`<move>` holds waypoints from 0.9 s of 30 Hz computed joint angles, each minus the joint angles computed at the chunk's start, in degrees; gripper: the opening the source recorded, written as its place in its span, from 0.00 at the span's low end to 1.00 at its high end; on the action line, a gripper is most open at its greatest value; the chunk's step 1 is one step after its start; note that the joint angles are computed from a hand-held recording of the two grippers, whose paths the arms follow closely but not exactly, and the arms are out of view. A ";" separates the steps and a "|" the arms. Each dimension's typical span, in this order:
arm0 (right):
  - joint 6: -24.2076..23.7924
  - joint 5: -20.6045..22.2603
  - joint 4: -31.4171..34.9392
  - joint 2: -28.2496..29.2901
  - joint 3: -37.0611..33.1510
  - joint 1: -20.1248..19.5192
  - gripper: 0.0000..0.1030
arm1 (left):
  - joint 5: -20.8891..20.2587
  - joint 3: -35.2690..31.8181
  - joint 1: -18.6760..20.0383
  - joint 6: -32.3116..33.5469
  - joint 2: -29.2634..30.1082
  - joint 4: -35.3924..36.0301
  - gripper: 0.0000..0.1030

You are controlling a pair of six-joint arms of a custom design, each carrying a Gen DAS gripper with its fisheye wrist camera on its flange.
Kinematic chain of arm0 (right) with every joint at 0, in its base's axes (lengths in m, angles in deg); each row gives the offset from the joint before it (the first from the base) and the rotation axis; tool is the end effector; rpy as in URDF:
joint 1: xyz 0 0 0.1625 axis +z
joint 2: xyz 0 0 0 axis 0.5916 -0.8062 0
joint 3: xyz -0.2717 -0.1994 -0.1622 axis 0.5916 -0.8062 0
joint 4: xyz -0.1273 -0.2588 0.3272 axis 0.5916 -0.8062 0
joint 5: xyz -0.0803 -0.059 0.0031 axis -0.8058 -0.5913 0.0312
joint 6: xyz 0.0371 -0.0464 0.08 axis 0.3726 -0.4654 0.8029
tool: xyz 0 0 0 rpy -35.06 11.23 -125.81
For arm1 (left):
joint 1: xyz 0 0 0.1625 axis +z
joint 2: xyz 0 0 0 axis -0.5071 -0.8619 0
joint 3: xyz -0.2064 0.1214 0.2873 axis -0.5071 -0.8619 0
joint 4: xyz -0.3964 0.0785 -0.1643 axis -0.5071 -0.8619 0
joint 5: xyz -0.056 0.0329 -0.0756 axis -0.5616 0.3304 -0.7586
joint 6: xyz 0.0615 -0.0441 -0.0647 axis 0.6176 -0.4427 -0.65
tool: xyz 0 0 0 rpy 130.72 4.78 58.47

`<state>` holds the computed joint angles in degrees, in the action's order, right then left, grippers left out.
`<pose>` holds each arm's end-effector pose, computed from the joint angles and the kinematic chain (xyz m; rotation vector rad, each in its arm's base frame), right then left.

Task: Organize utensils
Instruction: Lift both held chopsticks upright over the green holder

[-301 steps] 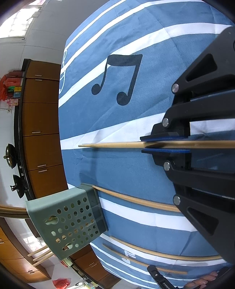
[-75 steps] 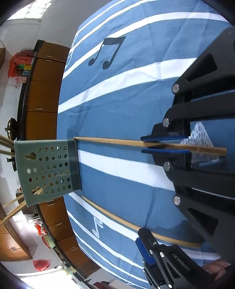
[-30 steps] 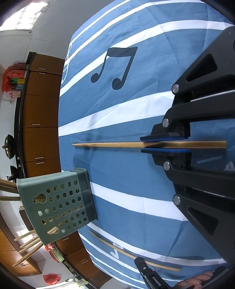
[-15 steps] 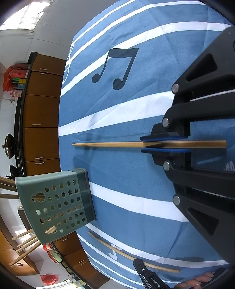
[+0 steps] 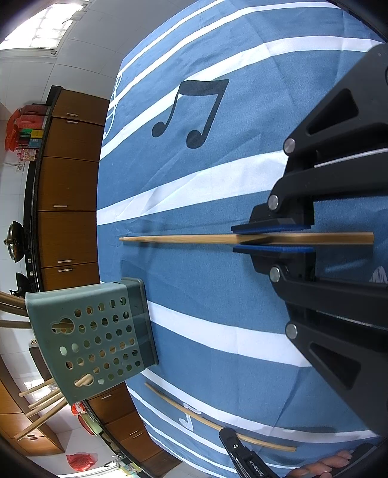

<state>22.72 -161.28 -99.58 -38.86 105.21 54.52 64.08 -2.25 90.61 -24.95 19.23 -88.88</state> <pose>0.1153 -0.9011 0.1242 0.8858 -2.4118 0.5973 -0.1746 -0.7575 0.0902 -0.2410 2.0593 -1.0283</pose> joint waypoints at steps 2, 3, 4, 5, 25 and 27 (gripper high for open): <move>-0.72 -0.13 -1.20 -1.27 2.35 -0.03 0.11 | 1.10 0.02 -0.36 -0.07 -0.02 2.80 0.09; -0.84 -0.02 -1.44 -1.79 3.18 -0.09 0.11 | 1.27 0.17 -0.49 -0.28 -0.08 3.49 0.09; -0.89 0.12 -1.61 -2.29 3.96 -0.16 0.11 | 1.26 0.70 -0.70 -0.22 -0.32 3.86 0.09; -0.79 0.35 -1.64 -2.81 4.70 -0.27 0.11 | 1.30 0.88 -0.81 -0.21 -0.37 4.07 0.09; 1.82 6.35 -1.78 -7.34 7.97 -0.63 0.08 | 1.65 3.09 -2.62 3.42 -2.32 0.19 0.07; 1.93 7.42 -2.42 -7.99 8.52 -0.51 0.08 | 2.12 3.02 -3.04 5.62 -2.36 -2.85 0.07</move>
